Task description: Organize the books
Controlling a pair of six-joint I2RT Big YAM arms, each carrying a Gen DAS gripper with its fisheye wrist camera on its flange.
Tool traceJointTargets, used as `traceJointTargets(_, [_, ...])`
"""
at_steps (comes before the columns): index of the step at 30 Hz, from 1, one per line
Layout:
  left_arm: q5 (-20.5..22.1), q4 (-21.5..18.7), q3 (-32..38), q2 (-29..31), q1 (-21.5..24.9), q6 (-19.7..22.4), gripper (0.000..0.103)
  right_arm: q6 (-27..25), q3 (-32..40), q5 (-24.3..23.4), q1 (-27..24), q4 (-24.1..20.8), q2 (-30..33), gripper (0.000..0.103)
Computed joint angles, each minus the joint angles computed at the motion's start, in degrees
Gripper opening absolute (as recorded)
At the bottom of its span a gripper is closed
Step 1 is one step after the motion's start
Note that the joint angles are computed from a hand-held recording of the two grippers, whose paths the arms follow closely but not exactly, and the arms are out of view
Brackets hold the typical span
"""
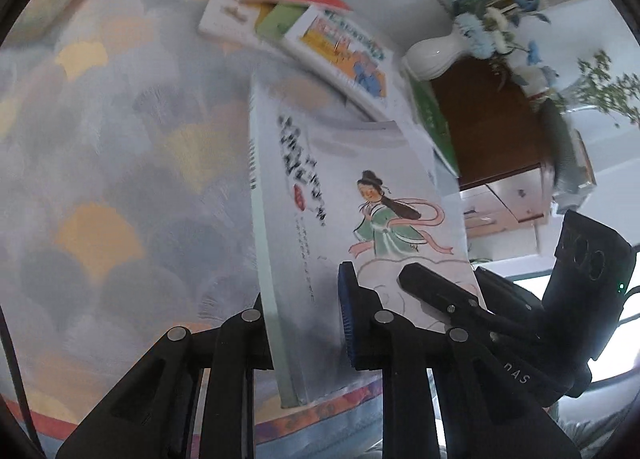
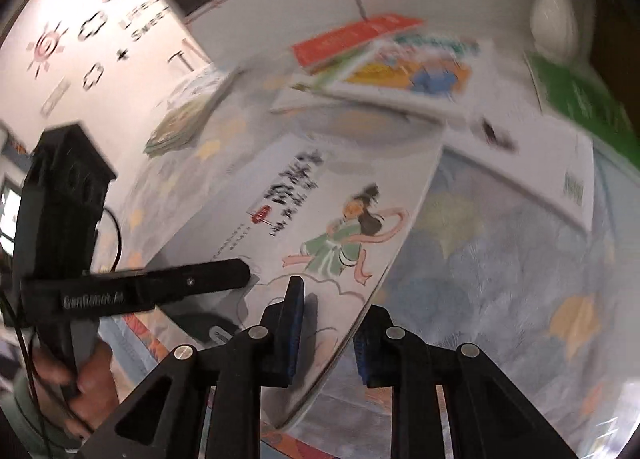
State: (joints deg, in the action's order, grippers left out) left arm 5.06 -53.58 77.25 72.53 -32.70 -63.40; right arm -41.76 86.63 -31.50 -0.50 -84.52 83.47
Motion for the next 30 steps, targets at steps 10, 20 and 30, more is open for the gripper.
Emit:
traceJointTargets(10, [-4.42, -5.1, -1.58, -10.49, 9.52, 8.53, 0.017, 9.15, 3.24, -0.73, 13.2, 6.73, -2.56, 0.024])
traceJointTargets(20, [2.77, -6.04, -5.02, -16.27, 32.78, 22.94, 0.022, 23.18, 15.73, 2.48, 30.98, 14.99, 8.28, 0.025])
traceJointTargets(30, [15.31, -1.45, -9.6, -11.77, 48.8, 29.7, 0.023, 35.83, 31.21, 5.74, 38.78, 12.75, 25.31, 0.028])
